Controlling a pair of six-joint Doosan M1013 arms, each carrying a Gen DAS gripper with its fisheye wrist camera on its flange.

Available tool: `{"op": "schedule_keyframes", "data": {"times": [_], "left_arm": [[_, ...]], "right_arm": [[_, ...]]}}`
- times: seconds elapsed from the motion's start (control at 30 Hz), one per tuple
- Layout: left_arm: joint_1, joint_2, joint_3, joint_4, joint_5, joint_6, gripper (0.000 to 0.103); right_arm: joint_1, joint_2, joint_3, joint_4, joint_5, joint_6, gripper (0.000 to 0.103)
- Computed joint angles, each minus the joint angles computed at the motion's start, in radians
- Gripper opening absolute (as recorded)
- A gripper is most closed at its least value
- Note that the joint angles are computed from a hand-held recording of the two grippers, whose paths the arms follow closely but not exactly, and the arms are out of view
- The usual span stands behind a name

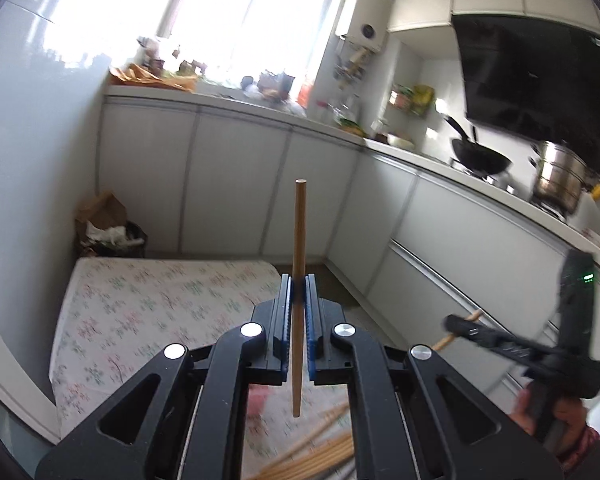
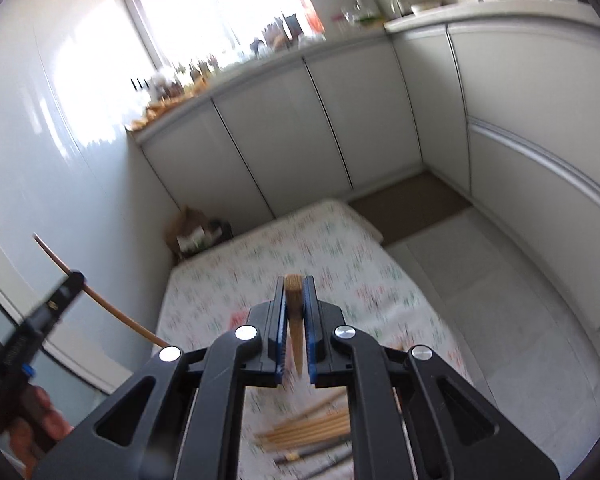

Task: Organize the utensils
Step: 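Carry the chopstick upright with the left gripper over the pink holder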

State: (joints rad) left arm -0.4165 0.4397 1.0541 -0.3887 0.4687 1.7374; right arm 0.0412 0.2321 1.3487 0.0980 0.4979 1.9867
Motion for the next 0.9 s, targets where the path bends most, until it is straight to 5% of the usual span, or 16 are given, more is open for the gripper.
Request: {"op": "schedule_keyframes", "data": {"times": [0.43, 0.6, 0.9], "left_arm": [[-0.01, 0.135, -0.14, 0.398, 0.004, -0.359, 0.005], [-0.004, 0.167, -0.155, 0.354, 0.052, -0.311, 0.006], [0.019, 0.075, -0.019, 0.205, -0.124, -0.244, 0.009]], "right_arm": [[0.009, 0.107, -0.141, 0.078, -0.047, -0.071, 0.008], [0.015, 0.137, -0.158, 0.119, -0.06, -0.097, 0.008], [0.043, 0.162, -0.178, 0.044, -0.065, -0.072, 0.008]]}}
